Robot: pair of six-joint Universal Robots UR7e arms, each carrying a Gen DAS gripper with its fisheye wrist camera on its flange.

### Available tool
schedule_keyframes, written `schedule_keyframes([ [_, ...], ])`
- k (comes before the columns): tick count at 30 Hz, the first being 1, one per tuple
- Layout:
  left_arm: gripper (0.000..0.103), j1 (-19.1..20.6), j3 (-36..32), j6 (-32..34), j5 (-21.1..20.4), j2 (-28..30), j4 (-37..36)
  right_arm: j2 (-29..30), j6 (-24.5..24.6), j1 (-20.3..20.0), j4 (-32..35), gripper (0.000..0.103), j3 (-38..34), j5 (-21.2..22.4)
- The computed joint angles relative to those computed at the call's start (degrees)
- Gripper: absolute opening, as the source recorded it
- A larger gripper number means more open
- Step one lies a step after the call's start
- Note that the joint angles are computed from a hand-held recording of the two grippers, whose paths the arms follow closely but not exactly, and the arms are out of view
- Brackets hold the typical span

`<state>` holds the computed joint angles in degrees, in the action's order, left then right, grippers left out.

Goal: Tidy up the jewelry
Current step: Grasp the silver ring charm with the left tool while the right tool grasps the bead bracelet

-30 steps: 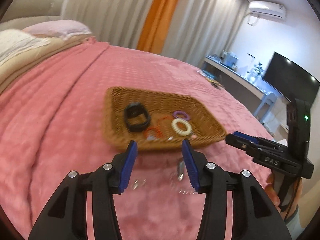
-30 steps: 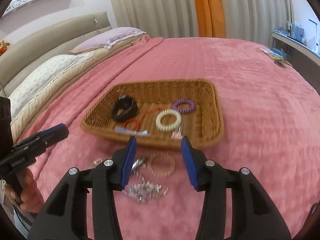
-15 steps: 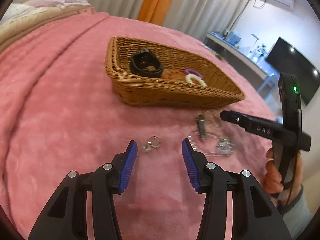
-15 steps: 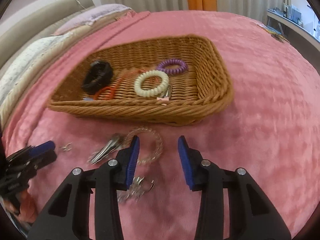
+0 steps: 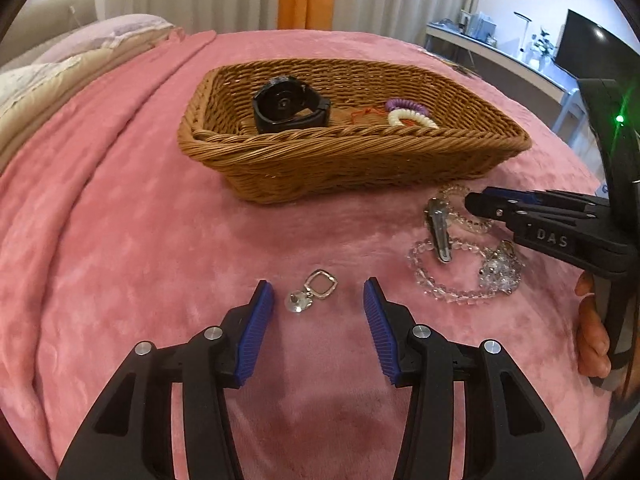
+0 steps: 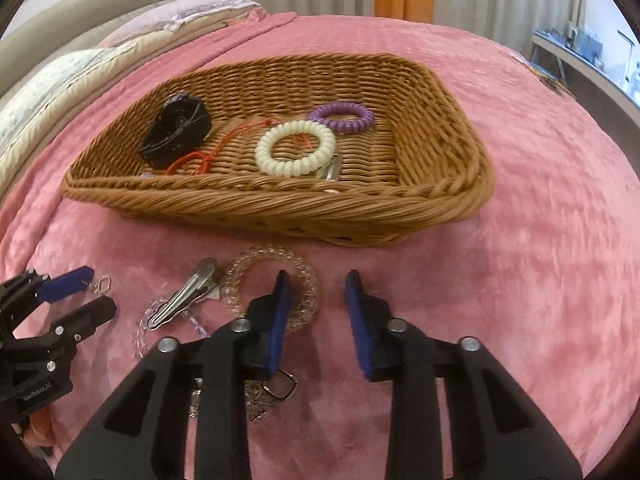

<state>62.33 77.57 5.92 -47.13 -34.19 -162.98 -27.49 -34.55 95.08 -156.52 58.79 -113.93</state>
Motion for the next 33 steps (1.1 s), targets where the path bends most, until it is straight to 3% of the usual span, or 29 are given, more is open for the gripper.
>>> schedule_keyframes([
  [3,0.022,0.1,1.37,1.21,-2.57,-0.84,-0.21,-0.25,-0.75,0.06,0.28,0.011,0.49,0.46],
  [8,0.02,0.27,2.18,0.48,-3.59,-1.48,0.02,-1.56,0.36,-0.52,1.53,0.01,1.59,2.42],
  [13,0.019,-0.06,1.36,0.51,-1.58,-0.65,0.3,-1.4,0.22,-0.48,1.48,0.01,1.43,2.14],
  [15,0.009,-0.39,1.19,1.23,-0.25,-0.19,-0.46,-1.84,0.46,-0.55,0.96,0.008,2.06,2.46],
  [23,0.009,-0.69,4.73,1.93,-3.18,-2.41,-6.49,-7.23,3.96,-1.92,1.12,0.008,7.9,8.05],
  [33,0.009,-1.61,10.72,1.51,-12.08,-7.73,-12.21,-14.47,5.29,-2.35,-1.14,0.008,15.89,13.55],
])
